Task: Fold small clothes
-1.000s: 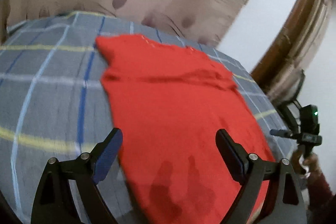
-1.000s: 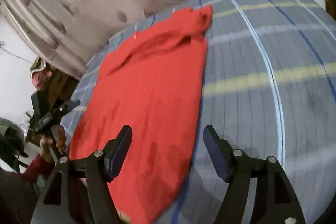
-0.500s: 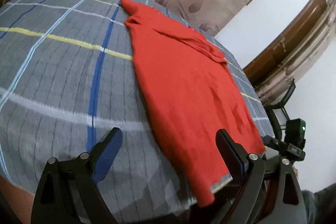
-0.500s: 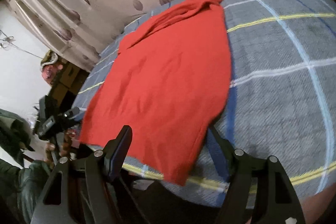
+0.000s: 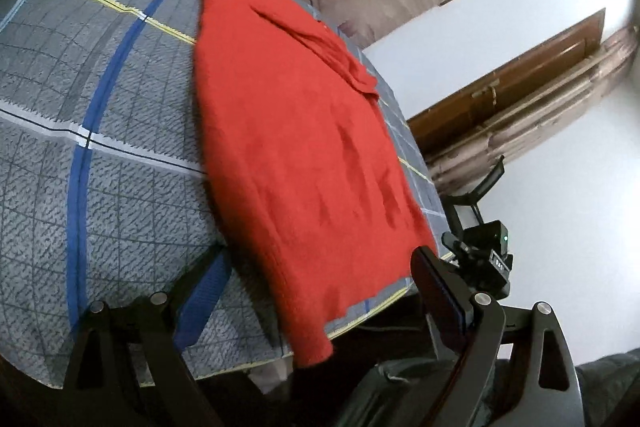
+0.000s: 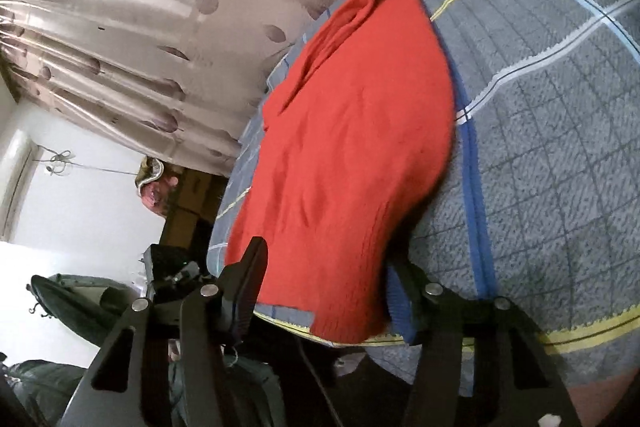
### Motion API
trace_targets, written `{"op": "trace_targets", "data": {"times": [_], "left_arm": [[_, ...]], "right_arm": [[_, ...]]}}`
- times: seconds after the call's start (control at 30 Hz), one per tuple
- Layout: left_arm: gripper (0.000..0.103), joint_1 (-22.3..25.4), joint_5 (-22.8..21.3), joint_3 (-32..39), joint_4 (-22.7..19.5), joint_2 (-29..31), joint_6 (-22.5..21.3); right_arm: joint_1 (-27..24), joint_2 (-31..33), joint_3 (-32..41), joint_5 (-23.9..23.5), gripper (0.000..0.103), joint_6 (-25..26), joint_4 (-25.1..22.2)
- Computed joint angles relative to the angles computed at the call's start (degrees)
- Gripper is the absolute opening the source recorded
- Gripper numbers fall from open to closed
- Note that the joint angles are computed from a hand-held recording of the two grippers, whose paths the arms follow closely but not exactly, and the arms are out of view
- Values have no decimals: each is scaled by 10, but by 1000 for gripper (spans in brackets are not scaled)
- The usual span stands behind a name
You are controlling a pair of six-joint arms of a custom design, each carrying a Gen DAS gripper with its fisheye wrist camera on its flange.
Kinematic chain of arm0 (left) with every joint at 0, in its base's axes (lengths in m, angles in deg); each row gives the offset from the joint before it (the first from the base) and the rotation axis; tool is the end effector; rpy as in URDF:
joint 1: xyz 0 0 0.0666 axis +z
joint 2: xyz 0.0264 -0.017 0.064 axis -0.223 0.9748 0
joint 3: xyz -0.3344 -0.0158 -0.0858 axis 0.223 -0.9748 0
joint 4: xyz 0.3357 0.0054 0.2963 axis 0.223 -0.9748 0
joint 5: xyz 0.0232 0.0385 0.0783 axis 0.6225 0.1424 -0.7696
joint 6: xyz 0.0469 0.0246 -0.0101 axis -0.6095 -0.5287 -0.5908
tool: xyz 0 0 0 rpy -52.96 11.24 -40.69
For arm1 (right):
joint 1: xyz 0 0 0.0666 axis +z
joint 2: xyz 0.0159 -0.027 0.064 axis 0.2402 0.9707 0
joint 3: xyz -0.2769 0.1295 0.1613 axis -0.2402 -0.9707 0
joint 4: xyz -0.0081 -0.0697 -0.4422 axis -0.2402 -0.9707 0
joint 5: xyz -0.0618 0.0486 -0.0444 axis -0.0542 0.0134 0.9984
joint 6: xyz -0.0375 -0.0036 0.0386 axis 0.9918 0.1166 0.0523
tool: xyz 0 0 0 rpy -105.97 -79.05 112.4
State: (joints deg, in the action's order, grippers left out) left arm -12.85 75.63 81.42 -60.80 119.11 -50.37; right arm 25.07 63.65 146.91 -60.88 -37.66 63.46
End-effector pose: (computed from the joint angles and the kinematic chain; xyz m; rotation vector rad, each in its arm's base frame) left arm 0.5976 -0.0287 0.4123 0.1635 2.4123 -1.2469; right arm 0.5460 0.1308 0.3770 0.2351 2.2346 1.3214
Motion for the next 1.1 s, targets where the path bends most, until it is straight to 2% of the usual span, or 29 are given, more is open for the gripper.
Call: {"op": "trace_targets", "data": {"times": [0.07, 0.13, 0.17, 0.2, 0.23, 0.3, 0.33, 0.47, 0.57, 0.7, 1.1], "left_arm": [[90, -5, -15, 1, -6, -3, -14], [82, -11, -39, 10, -15, -1, -28], [45, -12, -56, 9, -13, -4, -37], [3, -17, -85, 20, -30, 1, -52], [5, -23, -118, 36, -54, 11, -62], [5, -26, -127, 38, -57, 15, -60], [5, -29, -137, 39, -57, 13, -65], [5, -45, -199, 22, -18, -18, -94], [5, -60, -246, 18, 1, -31, -121], [5, -70, -277, 16, 8, -37, -145], [5, -80, -313, 8, 7, -39, -160]], "right_arm": [[2, 7, 10, 0, 51, -1, -9], [6, 17, 22, 5, 40, -1, -24], [7, 22, 29, 14, 25, 6, -40], [6, 24, 30, 18, 11, 12, -51], [7, 26, 30, 23, 9, 12, -56], [6, 22, 18, 20, 9, -1, -33], [8, 21, 19, 25, 9, 6, -39], [12, 20, 27, 36, 9, 34, -62], [13, 23, 30, 38, 9, 36, -65], [13, 21, 24, 36, 9, 35, -55], [7, 17, 23, 26, 13, 33, -61]]}}
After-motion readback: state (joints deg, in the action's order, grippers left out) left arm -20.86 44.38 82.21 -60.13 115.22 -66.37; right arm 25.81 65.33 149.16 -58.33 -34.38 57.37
